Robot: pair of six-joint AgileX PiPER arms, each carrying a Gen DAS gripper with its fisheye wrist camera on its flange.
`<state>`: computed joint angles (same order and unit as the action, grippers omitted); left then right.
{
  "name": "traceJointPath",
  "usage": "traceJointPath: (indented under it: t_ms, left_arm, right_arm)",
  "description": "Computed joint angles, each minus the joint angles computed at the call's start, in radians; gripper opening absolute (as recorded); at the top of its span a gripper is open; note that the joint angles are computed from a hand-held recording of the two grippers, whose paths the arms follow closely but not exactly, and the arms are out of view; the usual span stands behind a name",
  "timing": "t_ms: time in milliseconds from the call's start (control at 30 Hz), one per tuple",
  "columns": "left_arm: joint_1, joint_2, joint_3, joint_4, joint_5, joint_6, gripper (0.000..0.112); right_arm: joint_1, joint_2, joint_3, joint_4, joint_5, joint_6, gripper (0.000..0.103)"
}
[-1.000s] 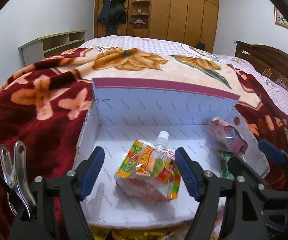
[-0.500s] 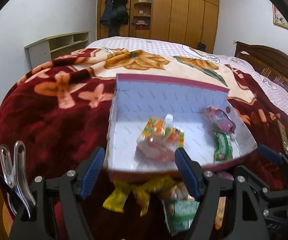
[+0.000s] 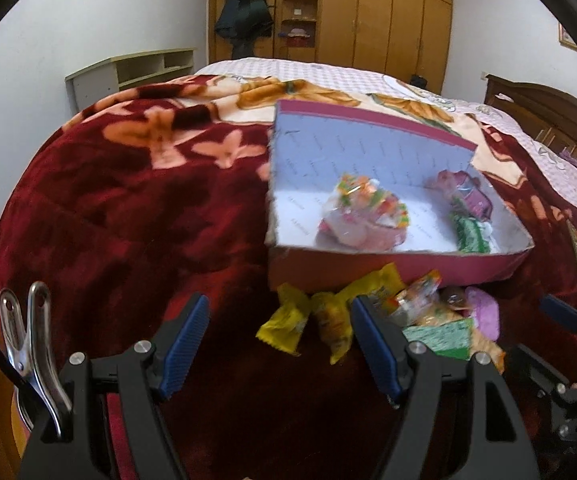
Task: Organize snacks
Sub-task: 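Withdraw both open tools from the box back toward the snack pile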
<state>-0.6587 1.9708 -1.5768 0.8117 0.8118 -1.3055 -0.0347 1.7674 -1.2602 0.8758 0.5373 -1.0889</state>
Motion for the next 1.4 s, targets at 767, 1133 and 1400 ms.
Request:
traceJointPath:
  t_ms: [767,1133,1400]
  left_arm:
    - [0.031,0.108,-0.057,-0.030,0.015,0.087,0.076]
    - [0.048,0.142,-0.085,-0.053,0.001,0.122,0.070]
    - [0.019,0.113,-0.044,0.042,0.011,0.041,0.035]
  right_arm:
    - [0.014,0.056,0.020,-0.072,0.032,0.043,0.090]
    - [0.026,0.062,0.018,-0.078,0.012,0.052,0.085]
    - [0.033,0.060,0.017,-0.055,0.014,0.024,0.078]
